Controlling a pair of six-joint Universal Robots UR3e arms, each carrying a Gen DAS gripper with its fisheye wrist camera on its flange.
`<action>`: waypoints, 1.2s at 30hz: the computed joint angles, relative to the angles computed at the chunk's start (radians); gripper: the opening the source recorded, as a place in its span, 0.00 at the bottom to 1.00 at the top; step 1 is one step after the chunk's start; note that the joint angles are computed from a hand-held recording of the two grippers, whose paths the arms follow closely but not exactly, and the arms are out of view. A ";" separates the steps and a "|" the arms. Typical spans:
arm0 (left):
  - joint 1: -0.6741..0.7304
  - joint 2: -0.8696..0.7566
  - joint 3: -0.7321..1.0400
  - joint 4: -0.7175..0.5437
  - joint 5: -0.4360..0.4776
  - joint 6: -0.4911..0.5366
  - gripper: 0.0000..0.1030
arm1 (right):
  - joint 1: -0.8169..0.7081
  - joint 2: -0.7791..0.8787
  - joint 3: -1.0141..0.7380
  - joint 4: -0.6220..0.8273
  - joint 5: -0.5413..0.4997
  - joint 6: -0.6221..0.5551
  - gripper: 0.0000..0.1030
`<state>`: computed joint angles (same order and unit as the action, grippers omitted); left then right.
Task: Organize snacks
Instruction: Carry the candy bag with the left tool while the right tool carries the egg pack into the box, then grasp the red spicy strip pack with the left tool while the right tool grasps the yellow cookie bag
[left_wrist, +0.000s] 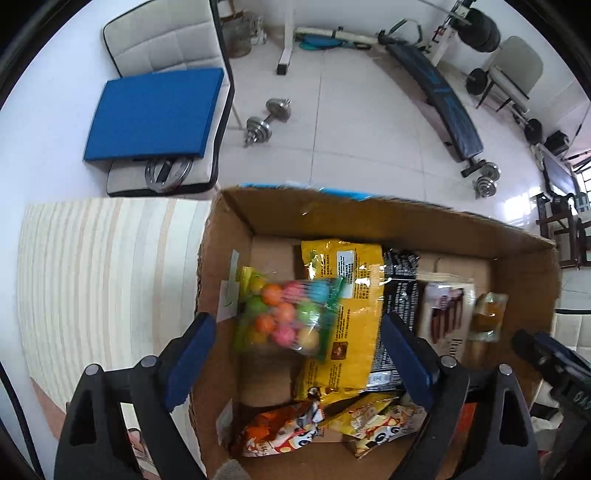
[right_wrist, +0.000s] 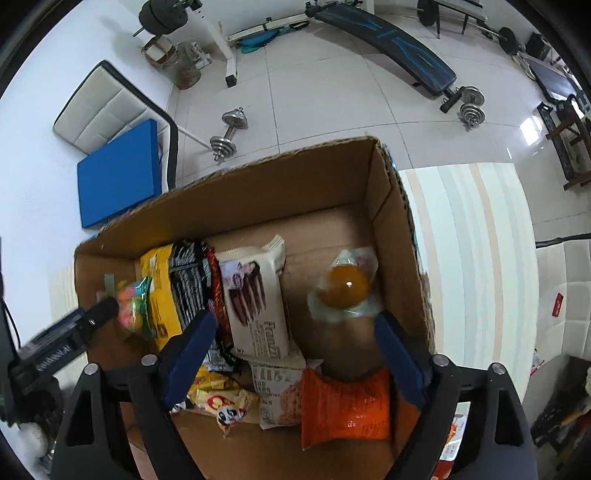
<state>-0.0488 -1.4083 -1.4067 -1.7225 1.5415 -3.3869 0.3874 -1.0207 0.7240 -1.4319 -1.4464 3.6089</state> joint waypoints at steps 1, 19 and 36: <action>0.003 0.005 0.009 -0.006 -0.011 0.003 0.89 | 0.000 -0.013 0.006 0.006 0.000 -0.007 0.89; -0.496 0.164 0.129 -0.046 0.140 -0.277 0.89 | 0.074 -0.636 0.579 -0.066 -0.027 -0.032 0.90; -0.941 0.116 -0.318 0.157 0.044 -0.724 0.89 | -0.060 -1.010 1.413 -0.201 0.072 -0.089 0.76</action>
<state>-0.9894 -1.2927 -1.7245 -1.5650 1.5850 -4.1109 0.3274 -2.0310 2.1371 -1.6328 -1.3740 3.5199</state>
